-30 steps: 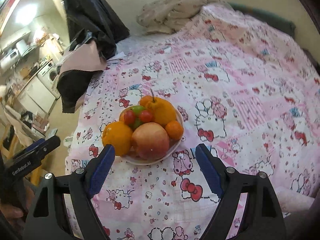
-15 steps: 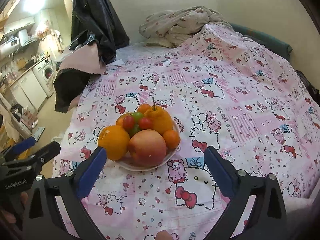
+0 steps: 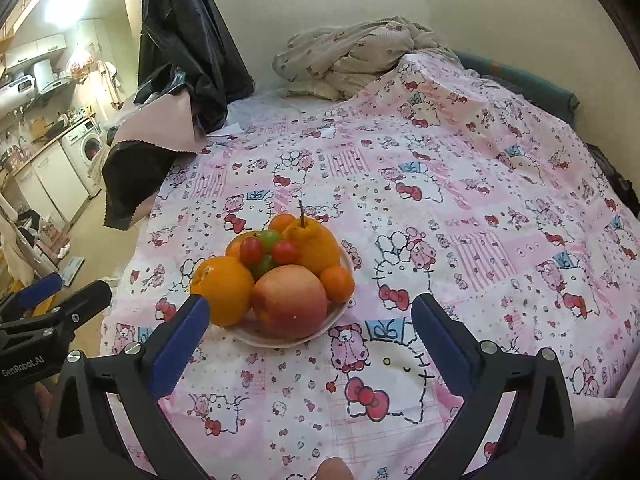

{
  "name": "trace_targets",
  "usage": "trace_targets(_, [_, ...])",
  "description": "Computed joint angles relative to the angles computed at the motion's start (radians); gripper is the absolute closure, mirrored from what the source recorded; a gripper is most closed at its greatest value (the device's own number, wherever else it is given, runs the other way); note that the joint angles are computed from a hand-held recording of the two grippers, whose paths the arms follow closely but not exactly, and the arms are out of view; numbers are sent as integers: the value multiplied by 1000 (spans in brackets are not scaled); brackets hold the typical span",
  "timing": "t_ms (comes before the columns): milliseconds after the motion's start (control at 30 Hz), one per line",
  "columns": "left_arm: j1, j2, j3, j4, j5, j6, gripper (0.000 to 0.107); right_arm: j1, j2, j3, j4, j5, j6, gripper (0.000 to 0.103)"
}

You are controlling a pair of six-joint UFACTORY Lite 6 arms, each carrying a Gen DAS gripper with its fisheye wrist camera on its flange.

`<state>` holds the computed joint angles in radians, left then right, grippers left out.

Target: Organize fruits

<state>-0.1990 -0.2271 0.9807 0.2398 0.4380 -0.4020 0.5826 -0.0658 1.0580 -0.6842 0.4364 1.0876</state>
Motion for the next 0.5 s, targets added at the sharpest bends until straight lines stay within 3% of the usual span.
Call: trace_targets(500, [-16, 0, 5, 43, -3, -39, 4, -8, -6, 4, 18, 3, -13, 0])
